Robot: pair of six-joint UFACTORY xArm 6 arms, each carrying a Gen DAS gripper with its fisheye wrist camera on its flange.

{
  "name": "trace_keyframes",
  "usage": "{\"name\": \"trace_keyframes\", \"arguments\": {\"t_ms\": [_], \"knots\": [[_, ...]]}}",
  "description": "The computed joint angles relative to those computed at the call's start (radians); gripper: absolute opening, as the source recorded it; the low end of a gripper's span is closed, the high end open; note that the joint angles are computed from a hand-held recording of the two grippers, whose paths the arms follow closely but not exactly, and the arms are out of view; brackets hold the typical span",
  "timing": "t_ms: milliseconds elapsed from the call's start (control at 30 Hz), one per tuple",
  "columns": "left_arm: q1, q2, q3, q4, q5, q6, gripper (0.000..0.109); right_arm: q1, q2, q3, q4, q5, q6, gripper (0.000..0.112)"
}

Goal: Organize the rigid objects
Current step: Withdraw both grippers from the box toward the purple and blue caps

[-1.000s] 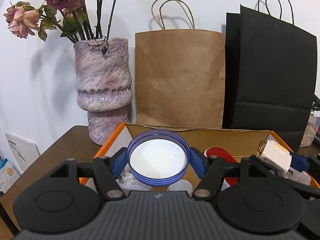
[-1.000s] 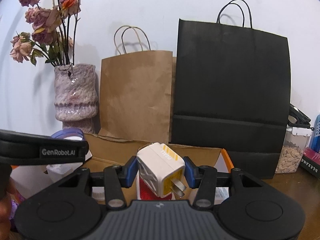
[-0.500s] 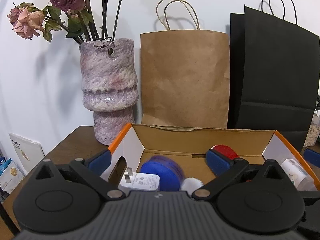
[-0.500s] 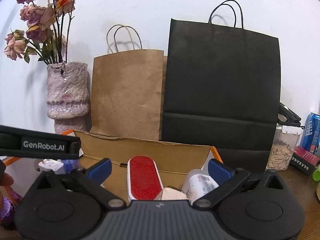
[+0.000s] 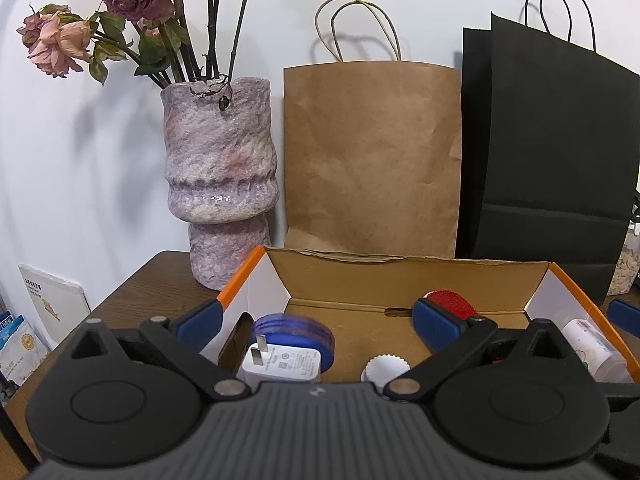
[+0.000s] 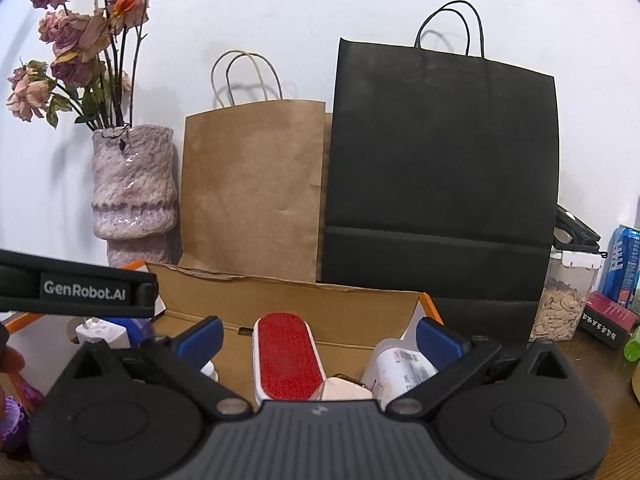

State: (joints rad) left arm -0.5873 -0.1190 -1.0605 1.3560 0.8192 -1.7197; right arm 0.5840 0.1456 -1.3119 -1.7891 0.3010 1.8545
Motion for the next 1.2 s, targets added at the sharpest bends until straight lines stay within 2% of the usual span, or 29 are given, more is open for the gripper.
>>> {"name": "trace_keyframes", "arguments": {"t_ms": [367, 733, 1200], "knots": [[-0.018, -0.039, 0.033, -0.002, 0.019, -0.015, 0.103, 0.007, -0.037, 0.036, -0.080, 0.010, 0.089, 0.103], [-0.063, -0.152, 0.138, -0.013, 0.063, -0.026, 0.103, 0.050, -0.142, 0.150, -0.134, 0.069, 0.144, 0.103], [-0.179, -0.363, 0.318, -0.085, 0.203, -0.024, 0.103, 0.162, -0.307, 0.330, -0.041, 0.161, 0.093, 0.103]]}}
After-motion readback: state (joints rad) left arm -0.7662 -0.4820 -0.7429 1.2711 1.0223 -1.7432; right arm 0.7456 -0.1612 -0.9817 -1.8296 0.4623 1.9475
